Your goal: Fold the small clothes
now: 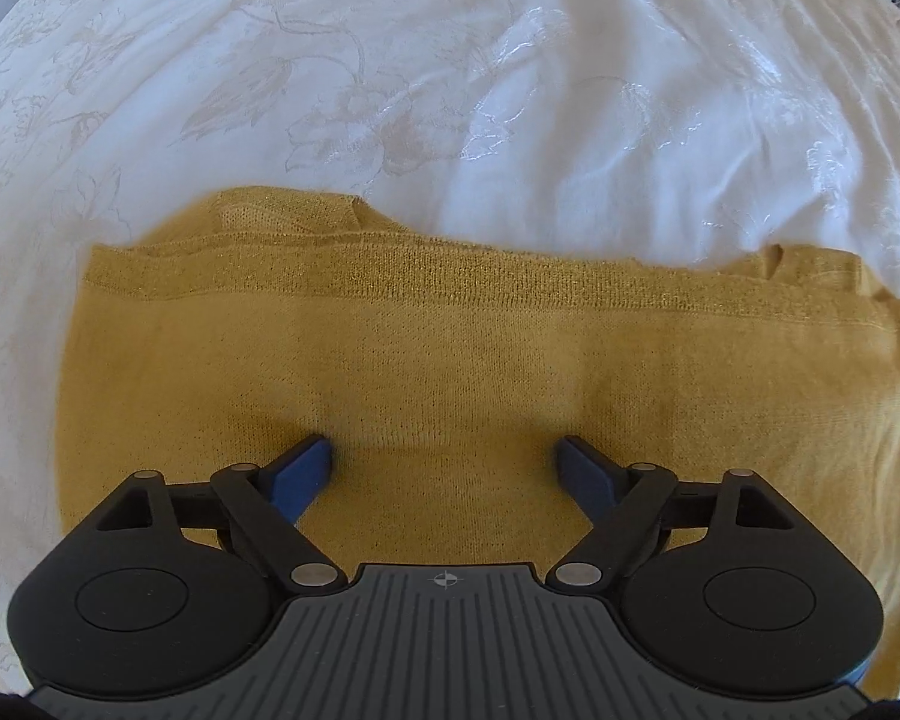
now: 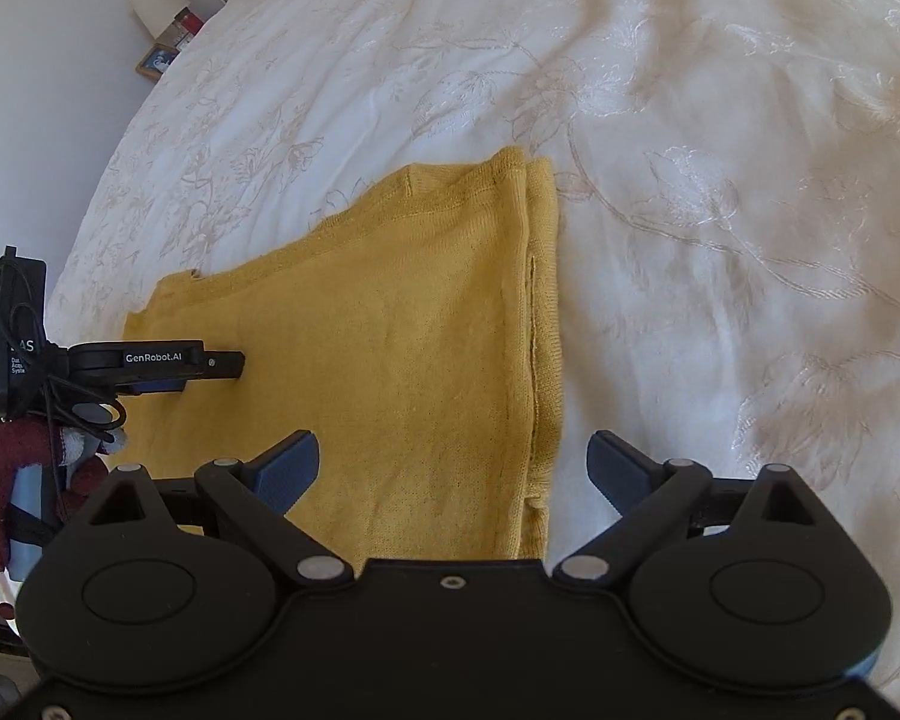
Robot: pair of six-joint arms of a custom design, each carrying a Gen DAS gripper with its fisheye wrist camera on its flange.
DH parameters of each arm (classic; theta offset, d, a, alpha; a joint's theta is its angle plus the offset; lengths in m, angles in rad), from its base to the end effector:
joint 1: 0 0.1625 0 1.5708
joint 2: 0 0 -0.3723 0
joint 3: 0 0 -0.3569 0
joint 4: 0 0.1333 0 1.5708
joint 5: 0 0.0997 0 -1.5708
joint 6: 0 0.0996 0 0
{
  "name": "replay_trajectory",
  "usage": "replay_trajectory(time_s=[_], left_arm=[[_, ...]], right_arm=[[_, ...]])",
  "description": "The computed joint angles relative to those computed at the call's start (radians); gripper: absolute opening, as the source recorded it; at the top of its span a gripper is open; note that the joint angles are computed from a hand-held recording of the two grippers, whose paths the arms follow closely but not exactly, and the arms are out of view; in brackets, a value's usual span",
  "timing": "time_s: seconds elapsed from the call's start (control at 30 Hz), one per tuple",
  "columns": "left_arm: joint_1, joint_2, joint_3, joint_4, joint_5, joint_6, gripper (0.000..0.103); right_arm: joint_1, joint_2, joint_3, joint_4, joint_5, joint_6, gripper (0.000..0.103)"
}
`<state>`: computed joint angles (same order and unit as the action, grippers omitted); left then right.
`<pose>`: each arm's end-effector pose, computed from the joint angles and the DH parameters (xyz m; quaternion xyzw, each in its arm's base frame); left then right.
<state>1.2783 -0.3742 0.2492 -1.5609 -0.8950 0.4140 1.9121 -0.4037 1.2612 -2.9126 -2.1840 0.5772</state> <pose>-0.0459 -0.8307 0.2773 0.3080 0.8903 -0.0341 0.3336 0.3066 -0.6361 0.0132 -0.1808 -0.9106 0.3348 0.1613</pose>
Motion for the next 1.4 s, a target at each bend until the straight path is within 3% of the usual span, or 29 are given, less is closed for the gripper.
replay_trajectory(time_s=[0.2,0.3,0.4,0.5,0.67,0.9,0.97,1.03,1.17,1.2,1.4], left_arm=[[0.003,-0.033,0.070,-0.048,-0.002,0.012,0.086],[-0.003,-0.052,0.087,-0.050,-0.010,0.000,0.080],[-0.012,-0.140,0.208,-0.096,-0.044,0.000,0.073],[-0.022,-0.264,0.396,-0.159,-0.062,0.013,0.073],[-0.024,-0.405,0.626,-0.211,-0.021,0.015,0.073],[-0.001,-0.405,0.639,-0.163,0.001,0.014,0.077],[-0.002,-0.379,0.589,-0.125,0.001,-0.014,0.077],[-0.004,-0.369,0.562,-0.118,-0.007,-0.030,0.076],[-0.007,-0.363,0.514,-0.108,-0.021,-0.043,0.075],[-0.007,-0.365,0.504,-0.107,-0.025,-0.042,0.075],[0.004,-0.388,0.440,-0.074,-0.042,-0.055,0.075]], right_arm=[[-0.051,-0.002,0.049,-0.088,0.111,0.018,0.101],[-0.063,-0.002,0.068,-0.140,0.141,0.022,0.103],[-0.067,-0.005,0.079,-0.160,0.158,0.018,0.103],[-0.072,-0.007,0.093,-0.187,0.172,0.003,0.103],[-0.077,-0.022,0.131,-0.226,0.188,-0.009,0.103],[-0.074,-0.017,0.121,-0.219,0.181,-0.015,0.102],[-0.072,-0.017,0.117,-0.216,0.176,-0.014,0.096],[-0.071,-0.011,0.104,-0.210,0.174,-0.013,0.069],[-0.070,-0.020,0.114,-0.207,0.159,0.042,0.046],[-0.069,-0.022,0.116,-0.205,0.156,0.055,0.032],[-0.021,-0.007,0.035,-0.102,0.073,0.082,0.027]])
